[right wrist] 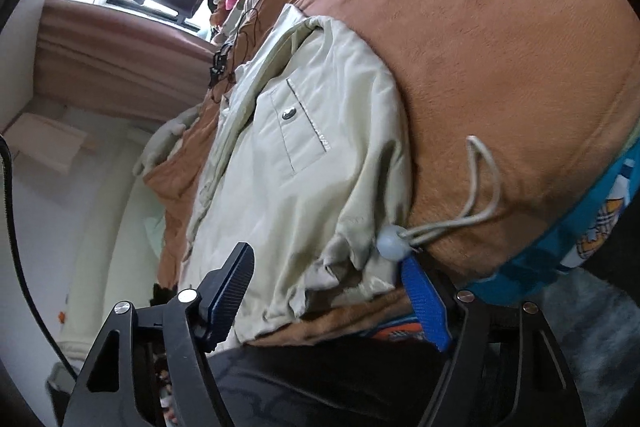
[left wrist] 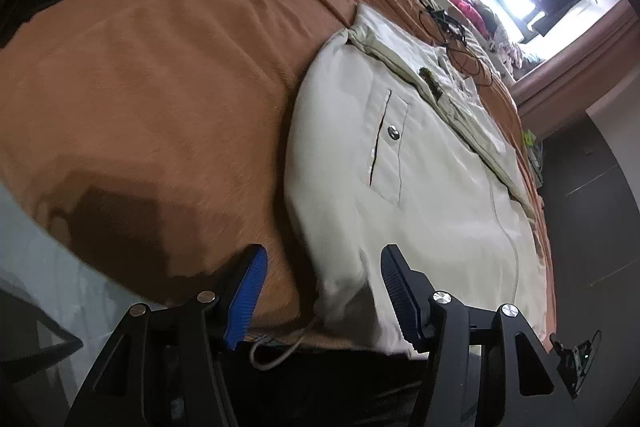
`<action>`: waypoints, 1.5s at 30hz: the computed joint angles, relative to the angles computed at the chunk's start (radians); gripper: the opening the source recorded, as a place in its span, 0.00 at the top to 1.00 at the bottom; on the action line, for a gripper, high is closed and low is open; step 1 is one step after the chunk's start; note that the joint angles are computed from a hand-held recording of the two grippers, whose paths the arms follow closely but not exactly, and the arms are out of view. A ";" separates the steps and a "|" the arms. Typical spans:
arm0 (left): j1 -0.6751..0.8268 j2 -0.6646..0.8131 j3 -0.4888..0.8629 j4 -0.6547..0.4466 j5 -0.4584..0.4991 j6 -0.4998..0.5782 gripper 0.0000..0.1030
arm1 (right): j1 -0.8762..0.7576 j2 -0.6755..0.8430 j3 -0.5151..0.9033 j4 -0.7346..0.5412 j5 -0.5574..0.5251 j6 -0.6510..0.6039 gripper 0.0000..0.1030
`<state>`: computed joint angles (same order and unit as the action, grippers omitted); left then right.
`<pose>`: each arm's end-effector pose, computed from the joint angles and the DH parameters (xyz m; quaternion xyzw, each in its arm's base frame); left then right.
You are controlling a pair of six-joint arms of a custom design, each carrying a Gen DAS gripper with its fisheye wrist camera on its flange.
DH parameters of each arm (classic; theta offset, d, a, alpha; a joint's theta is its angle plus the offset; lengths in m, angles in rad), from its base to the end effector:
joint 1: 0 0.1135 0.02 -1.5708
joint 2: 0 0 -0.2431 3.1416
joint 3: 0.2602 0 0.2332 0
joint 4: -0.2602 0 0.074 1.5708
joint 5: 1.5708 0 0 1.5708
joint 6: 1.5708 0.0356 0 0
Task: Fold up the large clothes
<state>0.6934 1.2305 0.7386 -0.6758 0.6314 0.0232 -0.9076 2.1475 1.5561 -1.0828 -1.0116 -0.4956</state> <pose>0.1720 0.1156 0.1946 -0.2476 0.9000 -0.2181 0.2849 0.2476 -0.2679 0.1491 0.2032 0.8500 0.3988 0.2778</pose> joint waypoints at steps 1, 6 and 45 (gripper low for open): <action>-0.008 0.011 0.008 0.007 -0.005 -0.007 0.41 | 0.002 -0.001 -0.005 0.015 -0.013 0.011 0.26; -0.042 0.095 0.058 0.050 0.025 -0.061 0.41 | -0.005 0.057 0.048 -0.014 -0.099 0.038 0.26; 0.366 -0.193 0.346 -0.603 0.381 0.189 0.91 | -0.111 -0.196 0.187 -0.463 -0.284 -0.206 0.89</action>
